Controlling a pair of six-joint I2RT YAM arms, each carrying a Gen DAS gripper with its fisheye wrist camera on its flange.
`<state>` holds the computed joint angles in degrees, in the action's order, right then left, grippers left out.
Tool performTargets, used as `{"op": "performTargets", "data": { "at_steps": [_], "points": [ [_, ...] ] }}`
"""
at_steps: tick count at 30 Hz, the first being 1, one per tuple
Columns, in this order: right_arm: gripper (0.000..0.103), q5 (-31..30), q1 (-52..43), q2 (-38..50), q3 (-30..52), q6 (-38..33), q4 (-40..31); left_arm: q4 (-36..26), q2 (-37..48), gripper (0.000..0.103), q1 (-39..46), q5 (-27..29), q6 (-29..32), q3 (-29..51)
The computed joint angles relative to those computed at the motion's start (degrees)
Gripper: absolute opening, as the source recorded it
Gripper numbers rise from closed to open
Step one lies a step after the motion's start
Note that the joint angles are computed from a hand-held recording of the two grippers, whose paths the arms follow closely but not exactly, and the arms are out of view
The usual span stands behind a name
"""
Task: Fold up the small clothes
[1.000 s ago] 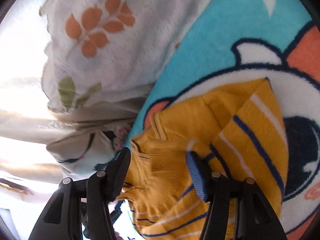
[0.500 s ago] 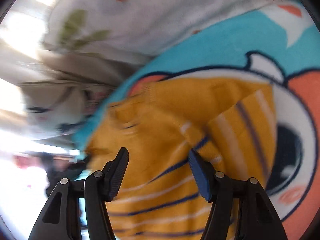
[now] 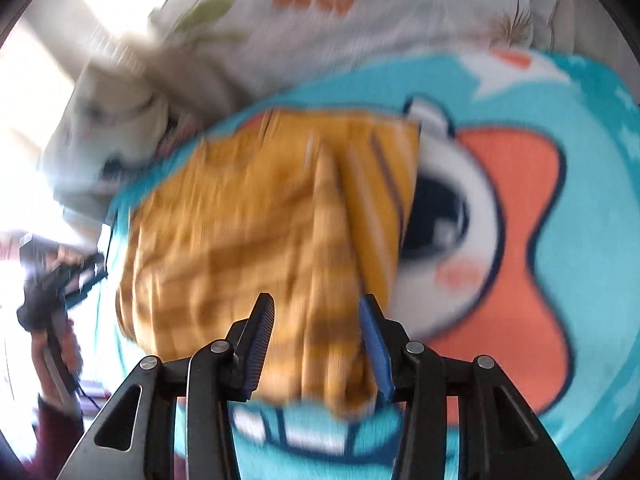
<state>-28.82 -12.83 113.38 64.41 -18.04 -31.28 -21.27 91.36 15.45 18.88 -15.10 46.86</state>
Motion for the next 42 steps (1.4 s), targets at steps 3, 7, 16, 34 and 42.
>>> {"op": "performTargets", "data": {
  "at_steps": [3,7,16,34,42],
  "points": [
    [0.009,0.67,0.32,1.0,-3.37,-3.88,2.18,1.41,-3.34,0.069,0.55,0.61,-2.19,-6.1],
    [0.009,-0.18,-4.48,2.45,0.26,-7.06,0.45,1.82,-12.37,0.069,1.18,-0.42,-4.93,-12.73],
    [0.009,11.34,-13.93,3.18,4.31,-5.85,5.68,-12.19,-34.97,0.069,-0.16,-11.75,-6.59,-19.23],
    [0.042,1.24,38.59,-7.86,-3.78,10.87,6.47,-13.5,-26.86,0.069,32.15,2.26,23.07,-15.06],
    [0.01,27.5,56.03,2.78,1.65,14.07,12.39,-12.13,-11.2,0.069,43.39,6.91,33.93,-8.59]
  ]
}}
